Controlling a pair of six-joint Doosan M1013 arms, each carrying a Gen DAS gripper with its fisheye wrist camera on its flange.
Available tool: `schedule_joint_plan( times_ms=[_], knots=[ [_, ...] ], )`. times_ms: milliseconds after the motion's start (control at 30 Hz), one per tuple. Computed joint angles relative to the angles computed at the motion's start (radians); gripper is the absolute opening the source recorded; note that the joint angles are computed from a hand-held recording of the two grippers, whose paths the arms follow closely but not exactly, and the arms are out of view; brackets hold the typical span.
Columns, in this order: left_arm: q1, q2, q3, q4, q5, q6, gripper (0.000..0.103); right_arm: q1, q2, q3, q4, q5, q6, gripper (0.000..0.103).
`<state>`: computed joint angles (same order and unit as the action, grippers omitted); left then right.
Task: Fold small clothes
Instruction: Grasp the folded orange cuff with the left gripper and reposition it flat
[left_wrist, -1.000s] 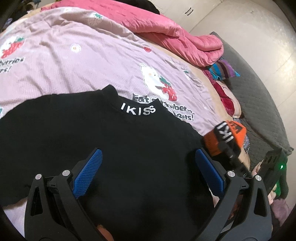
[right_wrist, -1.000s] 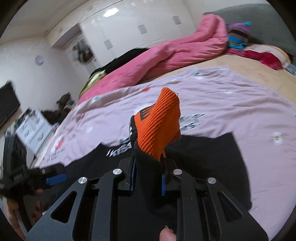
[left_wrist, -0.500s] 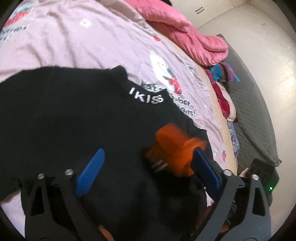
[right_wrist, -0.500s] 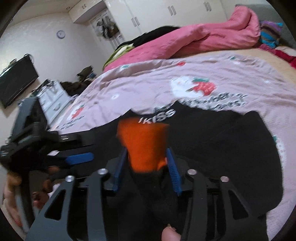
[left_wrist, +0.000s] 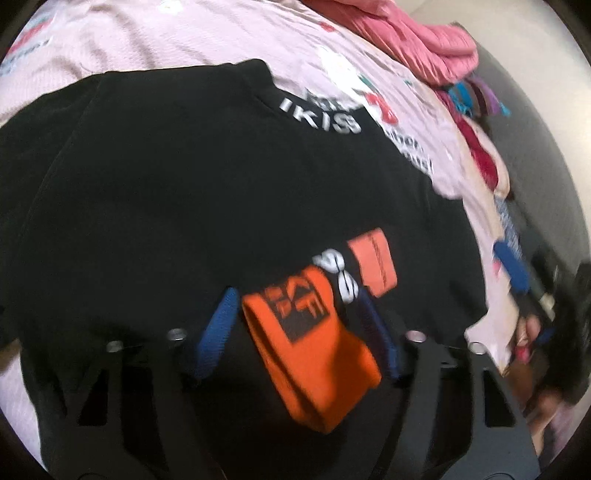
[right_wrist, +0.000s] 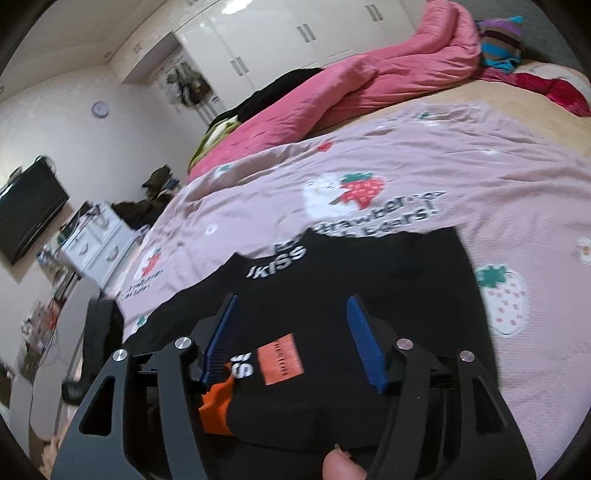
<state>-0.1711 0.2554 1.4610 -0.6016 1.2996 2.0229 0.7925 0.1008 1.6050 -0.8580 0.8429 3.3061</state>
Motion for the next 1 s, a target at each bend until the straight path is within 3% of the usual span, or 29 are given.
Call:
schedule_joint_plan(
  times_ms=[67, 100, 133, 200, 500, 667, 867, 1000],
  knots=[
    [-0.003, -0.013, 0.012, 0.013, -0.014, 0.015, 0.034, 0.005, -0.009, 0.008, -0.013, 0.028, 0.022, 0.061],
    [-0.003, -0.016, 0.015, 0.01, -0.022, 0.027, 0.018, 0.007, -0.014, 0.012, -0.019, 0.042, 0.035, 0.061],
    [-0.003, -0.015, 0.015, -0.002, -0.026, 0.035, 0.012, 0.009, -0.018, 0.016, -0.024, 0.048, 0.044, 0.061],
    [0.003, -0.015, 0.014, -0.036, -0.028, 0.047, 0.008, 0.016, -0.031, 0.028, -0.041, 0.082, 0.073, 0.061],
    [0.045, -0.086, 0.008, -0.157, -0.144, 0.171, 0.007, 0.024, -0.065, 0.057, -0.07, 0.191, 0.136, 0.061],
    [0.079, -0.077, -0.018, -0.165, -0.138, 0.154, 0.007, 0.022, -0.055, 0.047, -0.046, 0.204, 0.108, 0.06],
    [0.079, -0.058, -0.025, -0.088, -0.128, 0.082, 0.007, 0.019, -0.014, 0.003, 0.017, 0.248, -0.026, 0.061],
    [0.081, -0.051, -0.03, -0.063, -0.128, 0.067, 0.007, 0.012, 0.004, -0.013, 0.056, 0.235, -0.094, 0.061]
  ],
)
